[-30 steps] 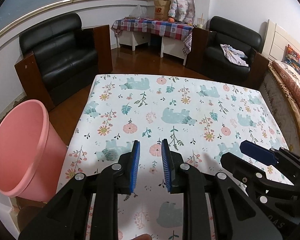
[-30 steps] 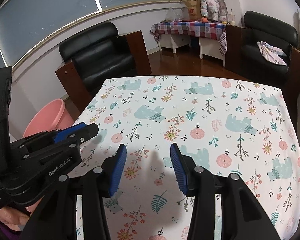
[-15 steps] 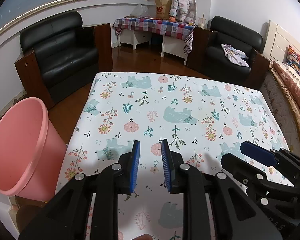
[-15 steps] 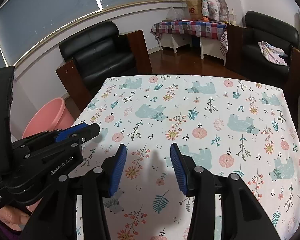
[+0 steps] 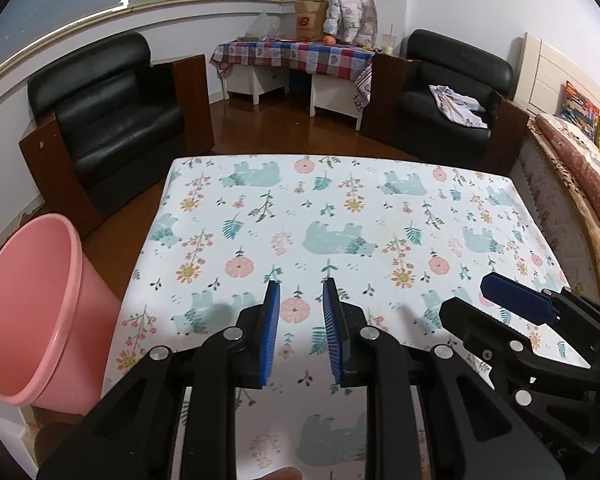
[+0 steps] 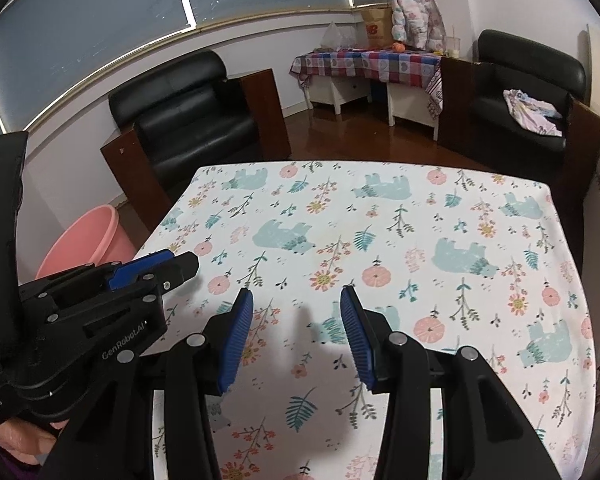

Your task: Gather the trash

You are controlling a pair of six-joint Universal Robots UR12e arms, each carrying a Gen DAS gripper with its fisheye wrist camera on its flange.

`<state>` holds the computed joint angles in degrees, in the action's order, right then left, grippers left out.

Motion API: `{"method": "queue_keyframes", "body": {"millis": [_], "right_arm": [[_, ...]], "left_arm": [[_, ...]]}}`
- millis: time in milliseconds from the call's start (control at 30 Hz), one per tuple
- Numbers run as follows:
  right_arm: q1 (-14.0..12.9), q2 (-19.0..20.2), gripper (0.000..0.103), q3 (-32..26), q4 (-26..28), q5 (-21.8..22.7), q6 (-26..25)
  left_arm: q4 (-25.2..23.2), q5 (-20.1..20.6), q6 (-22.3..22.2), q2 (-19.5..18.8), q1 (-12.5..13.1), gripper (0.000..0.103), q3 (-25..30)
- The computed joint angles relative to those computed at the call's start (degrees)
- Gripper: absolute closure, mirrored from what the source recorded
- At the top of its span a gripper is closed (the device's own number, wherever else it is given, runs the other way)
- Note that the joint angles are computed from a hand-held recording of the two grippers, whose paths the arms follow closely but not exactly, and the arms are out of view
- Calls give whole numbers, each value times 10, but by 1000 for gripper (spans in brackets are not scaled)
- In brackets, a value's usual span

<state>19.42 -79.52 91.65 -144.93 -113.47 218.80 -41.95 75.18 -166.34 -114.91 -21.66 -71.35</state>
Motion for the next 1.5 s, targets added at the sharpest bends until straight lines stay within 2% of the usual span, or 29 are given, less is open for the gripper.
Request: {"method": "queue_keyframes", "body": {"millis": [67, 433, 867, 1167, 1500], "right_arm": [[2, 0, 52, 1, -2, -11, 0], [13, -3, 51, 2, -20, -67, 4], [25, -4, 46, -4, -44, -101, -16], [37, 5, 43, -21, -78, -113, -55], [49, 27, 43, -52, -119, -84, -100]], "left_arm": [[4, -3, 1, 0, -1, 81, 0], [23, -12, -6, 2, -3, 81, -1], [61, -19, -29, 13, 2, 81, -10], [129, -1, -48, 29, 10, 81, -31], [167, 29, -77, 51, 29, 81, -54]]}}
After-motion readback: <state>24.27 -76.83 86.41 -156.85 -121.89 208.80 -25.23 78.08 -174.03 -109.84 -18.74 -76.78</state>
